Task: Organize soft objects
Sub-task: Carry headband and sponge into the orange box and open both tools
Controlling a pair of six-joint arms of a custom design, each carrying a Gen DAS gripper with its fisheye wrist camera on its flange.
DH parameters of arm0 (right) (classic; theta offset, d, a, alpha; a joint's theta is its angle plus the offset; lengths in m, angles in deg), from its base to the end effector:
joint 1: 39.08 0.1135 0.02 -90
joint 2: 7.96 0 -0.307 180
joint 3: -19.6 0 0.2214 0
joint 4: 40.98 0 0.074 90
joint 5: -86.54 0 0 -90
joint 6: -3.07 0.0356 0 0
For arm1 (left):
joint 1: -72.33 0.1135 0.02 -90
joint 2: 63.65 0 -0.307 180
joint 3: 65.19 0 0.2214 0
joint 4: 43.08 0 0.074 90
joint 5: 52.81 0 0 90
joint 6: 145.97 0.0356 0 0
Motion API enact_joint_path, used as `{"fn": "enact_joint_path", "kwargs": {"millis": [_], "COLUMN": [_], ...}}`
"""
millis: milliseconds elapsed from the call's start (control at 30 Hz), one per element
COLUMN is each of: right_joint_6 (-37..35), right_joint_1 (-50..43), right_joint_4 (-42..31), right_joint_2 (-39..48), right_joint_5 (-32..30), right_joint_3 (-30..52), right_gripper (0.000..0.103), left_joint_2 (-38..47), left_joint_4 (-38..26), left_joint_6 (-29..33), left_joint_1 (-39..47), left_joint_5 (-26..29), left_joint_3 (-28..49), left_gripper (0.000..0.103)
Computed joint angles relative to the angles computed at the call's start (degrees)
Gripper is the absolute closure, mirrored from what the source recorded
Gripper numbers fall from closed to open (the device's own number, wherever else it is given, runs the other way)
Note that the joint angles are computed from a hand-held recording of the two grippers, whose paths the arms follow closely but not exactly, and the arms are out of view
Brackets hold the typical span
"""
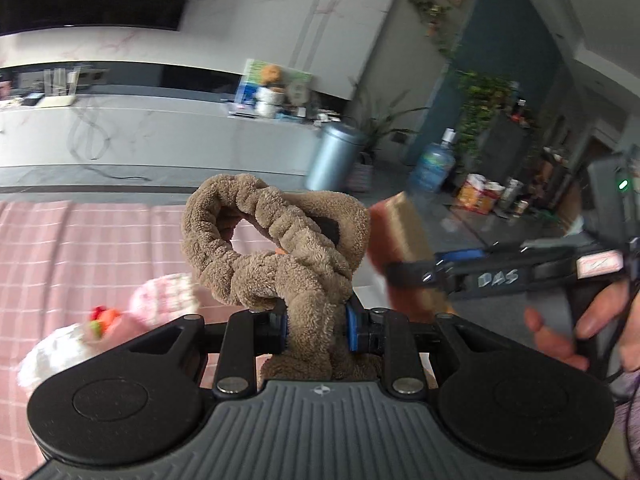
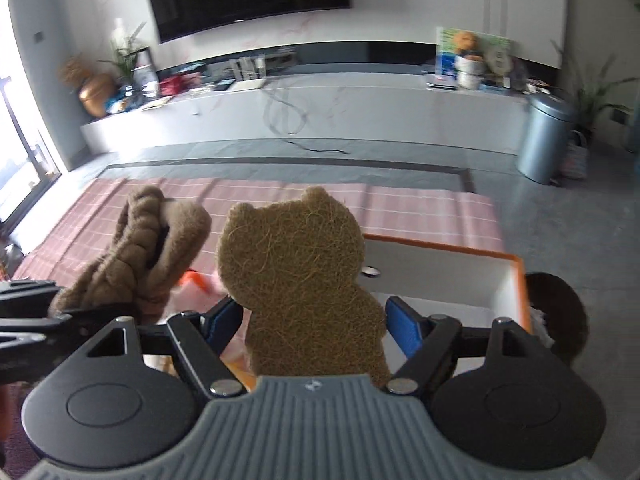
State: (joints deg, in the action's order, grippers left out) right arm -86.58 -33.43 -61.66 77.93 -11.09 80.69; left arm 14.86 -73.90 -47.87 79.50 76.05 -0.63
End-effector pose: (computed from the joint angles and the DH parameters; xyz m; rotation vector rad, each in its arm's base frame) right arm 0.2738 0.0318 0.2489 -0.1738 2.3589 0.2081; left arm 0.2468 0.0085 0.2893 0.3414 2.1993 -0.6480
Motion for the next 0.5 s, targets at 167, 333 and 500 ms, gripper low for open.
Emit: {"fn": "enact_joint_path", "kwargs": {"millis": [167, 333, 500], "right_joint_6": [-3.6, -7.3, -9.4], "right_joint_1": [-7.9, -13.3, -16.7], "right_joint_4": [-1.9, -0.1, 1.3], "right_joint_2": [1.0, 7.0, 14.3], "right_joint_5": [0.0, -0.1, -3.1], "right_joint_3": [-1.2, -1.2, 1.4], "right_gripper": [0.026, 0.027, 0.031], "left_joint_2": [6.4, 17.7, 26.3], "left_joint_4": [2.6, 1.0, -1.9], "left_joint_6": [-3.6, -2.2, -0.6], "left_joint_1": [-11.3, -18.8, -21.5], "left_joint_5": [-3.2, -7.8, -11.4], "left_joint_3": [5.2, 12.8, 19.5], "left_gripper": [0.074, 0.074, 0.074]}}
